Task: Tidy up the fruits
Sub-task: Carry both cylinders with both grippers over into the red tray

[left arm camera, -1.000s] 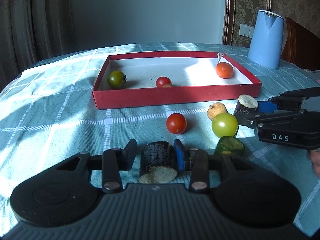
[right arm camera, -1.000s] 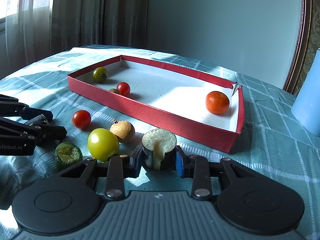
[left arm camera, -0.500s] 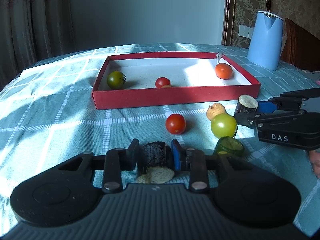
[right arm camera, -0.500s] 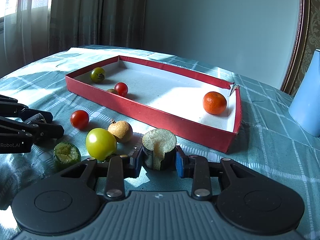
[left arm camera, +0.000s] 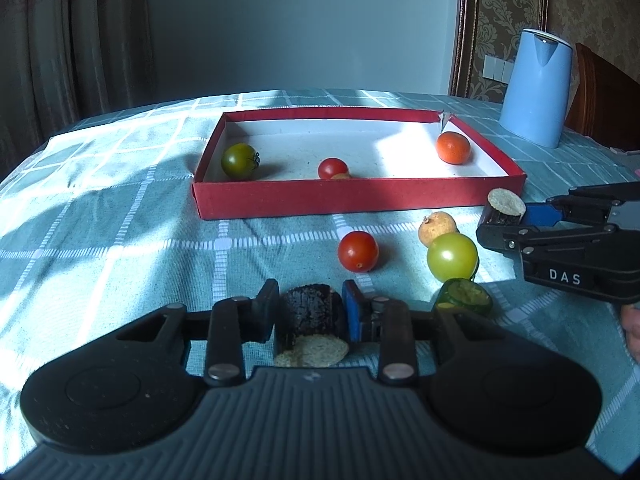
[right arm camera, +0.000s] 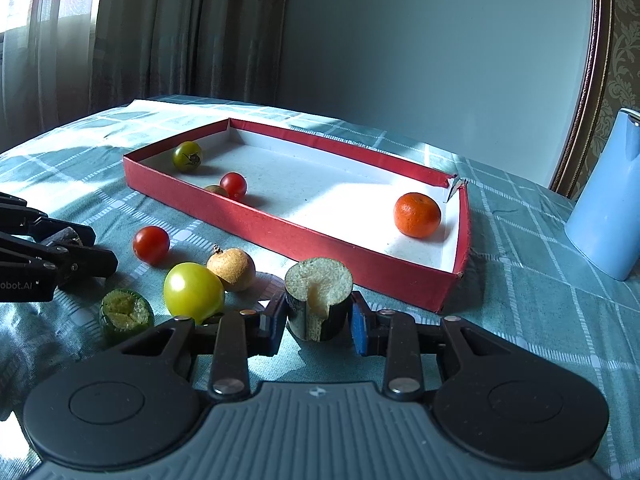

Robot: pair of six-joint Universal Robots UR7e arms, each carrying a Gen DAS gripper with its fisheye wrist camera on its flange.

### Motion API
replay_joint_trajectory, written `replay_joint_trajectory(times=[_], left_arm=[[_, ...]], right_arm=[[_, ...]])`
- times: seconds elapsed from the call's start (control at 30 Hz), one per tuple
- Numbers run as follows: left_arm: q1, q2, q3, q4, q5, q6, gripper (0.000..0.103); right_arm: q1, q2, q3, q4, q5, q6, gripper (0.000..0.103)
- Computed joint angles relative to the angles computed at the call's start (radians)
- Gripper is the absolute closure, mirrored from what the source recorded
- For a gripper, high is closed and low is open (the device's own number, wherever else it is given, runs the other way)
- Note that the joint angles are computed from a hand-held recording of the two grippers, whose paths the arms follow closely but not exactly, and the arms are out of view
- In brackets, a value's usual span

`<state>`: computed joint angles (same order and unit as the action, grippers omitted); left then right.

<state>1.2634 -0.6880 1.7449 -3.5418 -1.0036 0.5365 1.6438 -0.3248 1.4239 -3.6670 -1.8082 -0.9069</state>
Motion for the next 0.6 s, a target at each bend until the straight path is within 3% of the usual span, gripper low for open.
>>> replay_joint_trajectory(times=[0.43,0.6], left_arm=[[-0.006,-0.003,0.011,-0.023,-0.003,-0.005,0.072],[-0.001,-0.022,0.01,0.003,-0.039,-0.05,0.072]], right_arm=[[0.001,0.004,-0.005,-0.012,-0.007,0.002,0.071],[0.002,0.007,-0.006,-0.032,0.0,-0.002,0.071]])
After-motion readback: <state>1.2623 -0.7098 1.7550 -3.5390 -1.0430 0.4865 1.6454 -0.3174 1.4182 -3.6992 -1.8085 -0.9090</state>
